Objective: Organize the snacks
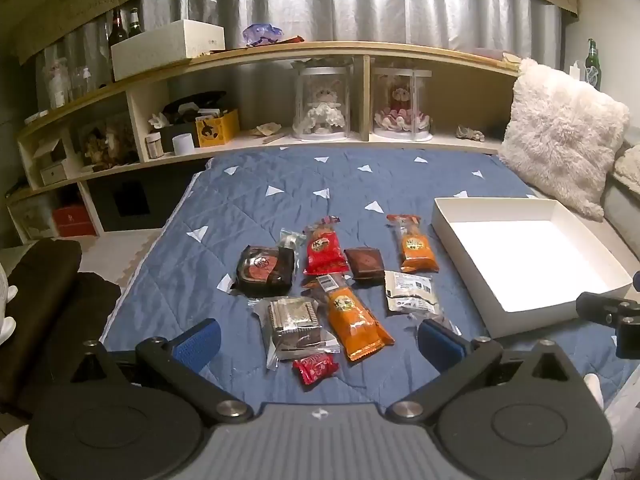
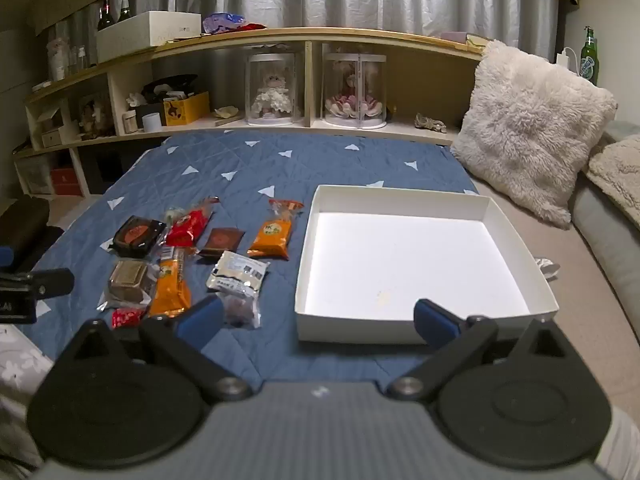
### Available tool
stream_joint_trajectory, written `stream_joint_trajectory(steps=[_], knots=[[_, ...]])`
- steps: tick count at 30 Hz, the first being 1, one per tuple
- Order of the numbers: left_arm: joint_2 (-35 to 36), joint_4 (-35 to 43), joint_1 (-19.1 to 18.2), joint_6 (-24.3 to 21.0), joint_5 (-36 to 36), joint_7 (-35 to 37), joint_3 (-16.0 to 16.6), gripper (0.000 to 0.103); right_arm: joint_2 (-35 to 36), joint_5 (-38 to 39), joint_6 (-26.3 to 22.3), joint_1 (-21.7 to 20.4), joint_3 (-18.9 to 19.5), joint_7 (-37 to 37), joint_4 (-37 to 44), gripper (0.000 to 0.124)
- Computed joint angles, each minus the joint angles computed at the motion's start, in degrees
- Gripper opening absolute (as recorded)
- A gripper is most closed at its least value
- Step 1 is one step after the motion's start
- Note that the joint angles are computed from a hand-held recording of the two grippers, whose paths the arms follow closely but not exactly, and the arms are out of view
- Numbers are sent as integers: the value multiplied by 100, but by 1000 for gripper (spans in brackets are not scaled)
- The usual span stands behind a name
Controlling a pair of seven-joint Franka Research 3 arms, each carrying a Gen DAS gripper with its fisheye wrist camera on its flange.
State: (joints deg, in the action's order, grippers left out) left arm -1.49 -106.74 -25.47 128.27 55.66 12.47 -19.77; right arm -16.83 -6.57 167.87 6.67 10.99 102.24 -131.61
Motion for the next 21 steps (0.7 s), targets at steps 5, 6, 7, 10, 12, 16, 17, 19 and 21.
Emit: stream_joint_trajectory(steps=[5, 6, 7, 10, 12, 16, 17, 19, 21], knots=[[-2, -17, 12, 53, -11, -4, 12, 103, 2, -54, -4, -25, 20, 32, 4, 102], [58, 2, -9, 28, 41, -71, -15, 103, 3, -63, -8, -26, 22, 37, 7, 102], [72, 7, -19, 24, 57, -83, -11, 103, 3, -65, -8, -24, 19, 39, 7, 102], [104, 11, -27, 73, 81, -116, 18, 103, 4, -82, -4, -30, 28, 69, 8, 102], [109, 28, -42, 44, 94, -118, 19, 103, 7, -98, -4, -34, 37, 90, 12, 102], [98, 36, -53, 37, 70, -74, 33, 103, 15, -116, -9, -24, 39, 110, 21, 102], [101, 37, -53, 36, 77, -79, 32, 103, 15, -123, -13, -24, 42, 116, 24, 102], [77, 26, -51, 35, 60, -59, 33, 103, 10, -98, -11, 1, -2, 62, 12, 102], [80, 31, -49, 31, 56, -54, 31, 103, 42, -79, -35, 14, -21, 29, 64, 102]])
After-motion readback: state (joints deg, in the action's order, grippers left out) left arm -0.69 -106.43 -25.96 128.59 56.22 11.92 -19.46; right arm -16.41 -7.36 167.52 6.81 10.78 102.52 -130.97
